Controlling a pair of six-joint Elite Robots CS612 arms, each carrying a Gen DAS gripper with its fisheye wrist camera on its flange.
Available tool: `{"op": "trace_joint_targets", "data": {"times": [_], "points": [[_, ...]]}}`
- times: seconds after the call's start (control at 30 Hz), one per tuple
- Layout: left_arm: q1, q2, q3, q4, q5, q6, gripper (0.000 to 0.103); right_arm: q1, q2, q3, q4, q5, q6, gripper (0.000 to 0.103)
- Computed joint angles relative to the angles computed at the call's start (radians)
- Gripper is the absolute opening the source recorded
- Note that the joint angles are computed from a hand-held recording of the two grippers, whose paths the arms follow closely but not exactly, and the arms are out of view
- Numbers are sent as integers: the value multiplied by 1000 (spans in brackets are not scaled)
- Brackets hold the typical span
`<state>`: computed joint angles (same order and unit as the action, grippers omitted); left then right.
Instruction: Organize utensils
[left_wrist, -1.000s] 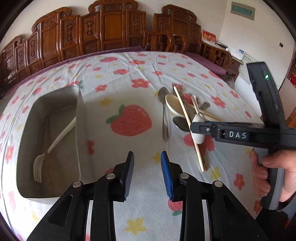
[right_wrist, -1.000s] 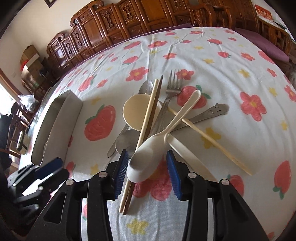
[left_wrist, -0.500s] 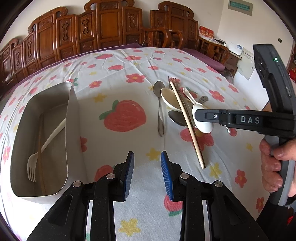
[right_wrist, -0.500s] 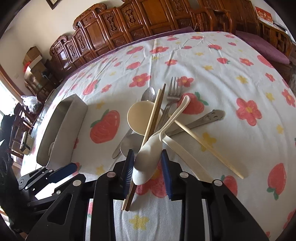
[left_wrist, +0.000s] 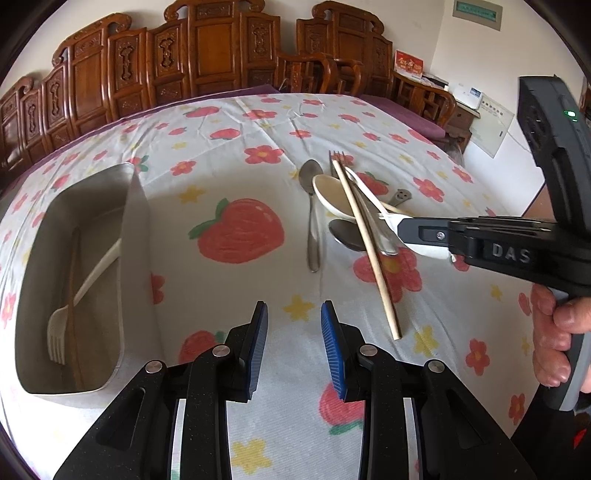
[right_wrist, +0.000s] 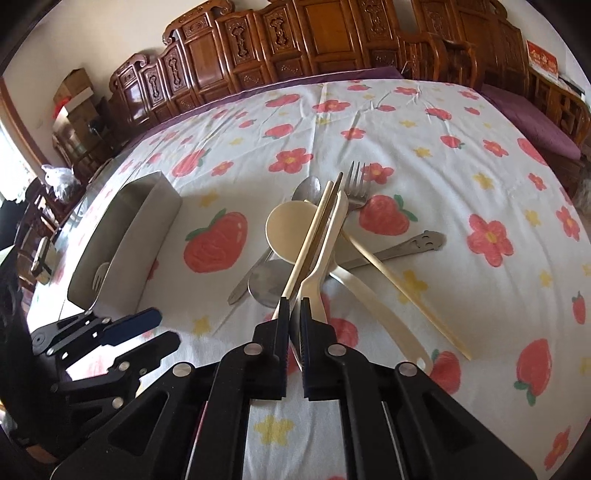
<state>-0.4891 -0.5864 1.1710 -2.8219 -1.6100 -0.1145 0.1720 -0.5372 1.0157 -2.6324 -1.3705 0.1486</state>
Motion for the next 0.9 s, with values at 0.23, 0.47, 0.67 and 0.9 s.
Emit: {"op": "trace_joint_targets", "data": {"times": [0.23,0.47,0.67,0.9], "points": [[-8,24,-36,-6,-40,8,60,-2,-61,105,-66,-32,-48,6],[-11,52,-94,17,-116,1,48,-11,-102,186,-121,-42,-60,6],[-7,89,-161,86,-161,-28,31,-21,-115,220,-136,-51,-51,6],[-3,112,-200,118,-202,-49,21,-28,-118,236,-137,-58,-42,6]]}}
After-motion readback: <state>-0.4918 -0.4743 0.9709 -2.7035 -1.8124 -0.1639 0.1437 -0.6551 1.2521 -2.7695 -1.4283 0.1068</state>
